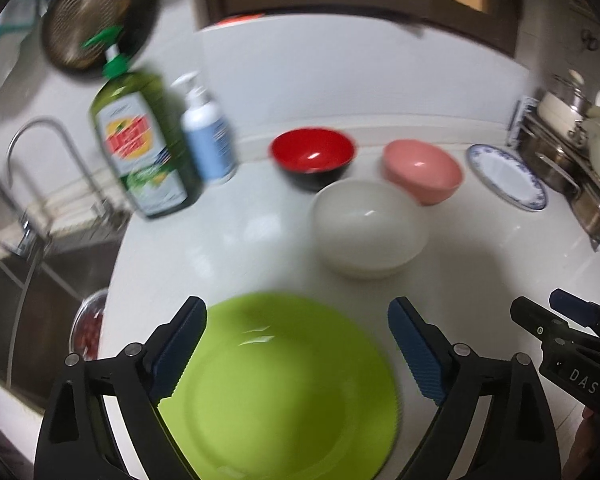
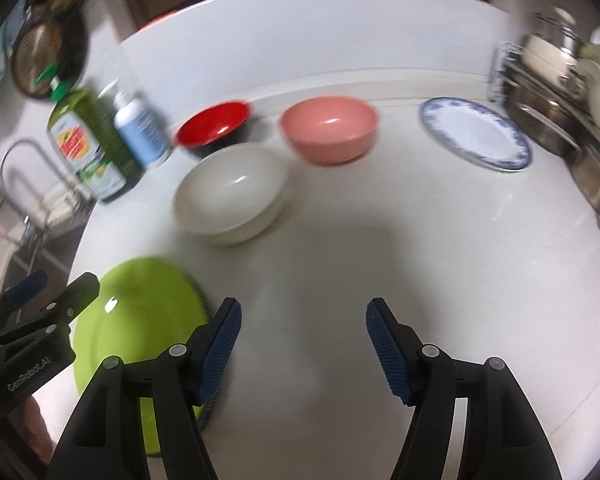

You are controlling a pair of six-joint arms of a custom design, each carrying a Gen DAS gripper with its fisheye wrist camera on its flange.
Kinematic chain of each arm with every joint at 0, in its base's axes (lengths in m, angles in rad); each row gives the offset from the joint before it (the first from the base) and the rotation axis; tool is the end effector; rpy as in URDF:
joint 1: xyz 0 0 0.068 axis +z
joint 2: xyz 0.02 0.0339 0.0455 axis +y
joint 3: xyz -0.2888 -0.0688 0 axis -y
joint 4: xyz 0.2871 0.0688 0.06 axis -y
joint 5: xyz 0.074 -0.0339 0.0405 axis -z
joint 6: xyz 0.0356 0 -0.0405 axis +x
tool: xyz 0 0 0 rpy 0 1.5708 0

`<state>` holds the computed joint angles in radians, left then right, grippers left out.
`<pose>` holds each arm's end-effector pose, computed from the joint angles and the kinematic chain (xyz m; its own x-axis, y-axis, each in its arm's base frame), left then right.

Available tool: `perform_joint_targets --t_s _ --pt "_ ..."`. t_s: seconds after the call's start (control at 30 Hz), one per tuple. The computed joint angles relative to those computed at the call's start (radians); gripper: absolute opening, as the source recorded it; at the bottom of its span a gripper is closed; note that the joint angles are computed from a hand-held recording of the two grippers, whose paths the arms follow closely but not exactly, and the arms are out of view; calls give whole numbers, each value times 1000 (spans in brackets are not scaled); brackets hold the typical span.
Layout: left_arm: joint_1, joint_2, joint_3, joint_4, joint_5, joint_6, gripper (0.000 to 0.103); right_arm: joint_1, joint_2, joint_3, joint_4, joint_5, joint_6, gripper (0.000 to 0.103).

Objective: Organize plates and bowls
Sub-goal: 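Open both grippers and move them toward the second blue-and-white plate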

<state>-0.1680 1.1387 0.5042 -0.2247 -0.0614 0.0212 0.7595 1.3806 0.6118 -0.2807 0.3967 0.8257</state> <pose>0.2344 -0.0375 0.1709 -0.7438 0.1476 -0.6519 0.1432 0.9879 0.0603 0.2029 0.1736 0.1480 -0.7906 0.1842 -0.5839 0.1262 0.9822 0.1389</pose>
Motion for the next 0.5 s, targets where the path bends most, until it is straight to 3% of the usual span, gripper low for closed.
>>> perform_joint_targets --t_s 0.27,0.33,0.5 --pt "-204 106 117 33 -70 -66 97 -137 -187 -82 -61 59 -74 66" --pt "-250 144 151 46 -85 -74 97 -177 -225 -97 -60 64 -116 73" --pt "-345 243 238 76 -142 -75 98 -310 -349 -149 -42 51 -235 77"
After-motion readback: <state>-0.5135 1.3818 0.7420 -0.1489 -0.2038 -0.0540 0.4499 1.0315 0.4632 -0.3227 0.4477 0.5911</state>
